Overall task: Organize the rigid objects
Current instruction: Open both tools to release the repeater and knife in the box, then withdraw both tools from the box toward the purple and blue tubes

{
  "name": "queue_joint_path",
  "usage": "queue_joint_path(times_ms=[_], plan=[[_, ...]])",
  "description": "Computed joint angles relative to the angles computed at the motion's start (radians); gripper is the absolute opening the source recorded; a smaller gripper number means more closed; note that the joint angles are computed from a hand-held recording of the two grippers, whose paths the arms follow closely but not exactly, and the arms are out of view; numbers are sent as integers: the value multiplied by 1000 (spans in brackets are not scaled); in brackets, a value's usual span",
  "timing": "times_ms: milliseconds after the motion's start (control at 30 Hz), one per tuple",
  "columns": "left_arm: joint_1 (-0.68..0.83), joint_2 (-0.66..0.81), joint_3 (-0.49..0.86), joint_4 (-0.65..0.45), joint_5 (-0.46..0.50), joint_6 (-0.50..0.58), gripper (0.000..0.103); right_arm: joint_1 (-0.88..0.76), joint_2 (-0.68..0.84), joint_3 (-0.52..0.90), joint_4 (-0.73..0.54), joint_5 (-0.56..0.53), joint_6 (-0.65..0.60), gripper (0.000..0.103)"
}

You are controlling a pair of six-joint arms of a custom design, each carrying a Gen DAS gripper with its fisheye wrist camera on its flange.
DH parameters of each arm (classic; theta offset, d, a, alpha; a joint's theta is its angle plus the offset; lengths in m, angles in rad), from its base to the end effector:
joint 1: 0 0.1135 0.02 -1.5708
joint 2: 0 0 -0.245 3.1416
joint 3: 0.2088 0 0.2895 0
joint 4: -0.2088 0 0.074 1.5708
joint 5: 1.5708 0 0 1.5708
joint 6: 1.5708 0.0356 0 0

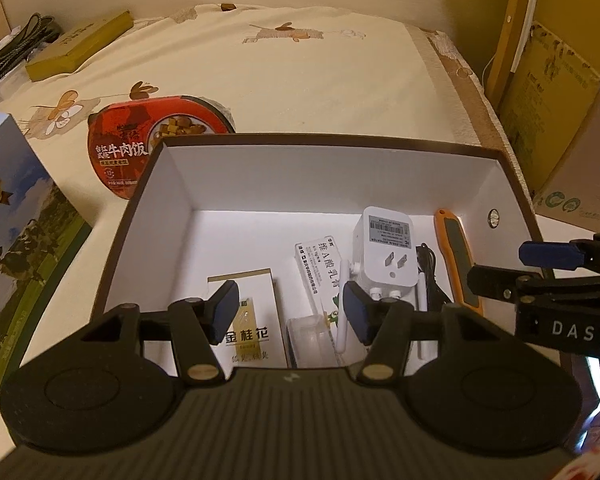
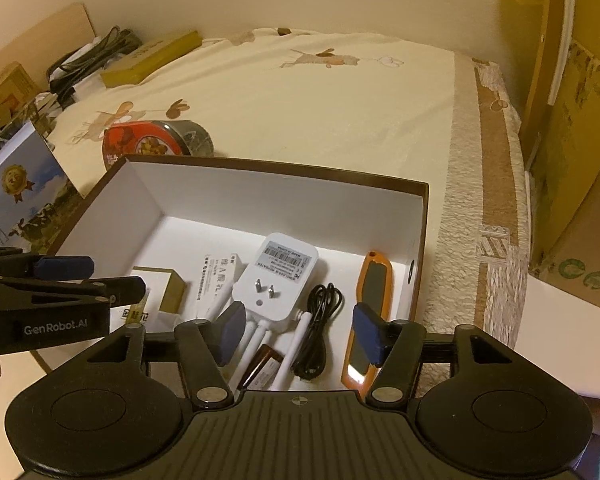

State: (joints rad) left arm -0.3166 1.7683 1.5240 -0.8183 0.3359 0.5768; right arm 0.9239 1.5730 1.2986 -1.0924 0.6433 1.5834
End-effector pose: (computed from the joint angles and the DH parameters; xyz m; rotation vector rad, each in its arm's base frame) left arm 0.3857 -0.1387 0.2495 1.2151 2.2742 -0.3463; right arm 0.2160 0.2506 0.2392 0.8794 2.3094 -0.0165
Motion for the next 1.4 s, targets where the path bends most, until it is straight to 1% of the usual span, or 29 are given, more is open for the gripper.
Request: queue_joint_path(times_ms=[233,433,567,700,800,933,1067,1167,1267,1400], plan=[[58,-90,-35,-38,61,6,54,88,12,53,-79,47,116,59],[136,-184,-69,-95,107,32,54,189,53,142,-177,100,250,59],[213,-251,-106,-127,127,53,54,253,100,221,-249,119,347,59],[317,-287,-111,-195,173,74,54,308,168,321,-329,138,431,59],[393,-310,-116,-236,199,104,54,342,216,391,-362,147,469,59],[477,-333,-119,-301,224,168,54,383,274,470,-395,145,518,59],[554,-368,-142,-345,242,225,54,412,328,535,-399,129,532,59],[612,-383,-155,-387,258,278,54,428,372,582,-386,110,512,59],[657,-398,-177,-404,263,316,54,440,418,633,-386,94,486,59],[702,-408,-207,-419,254,344,54,447,483,706,-394,73,448,59]])
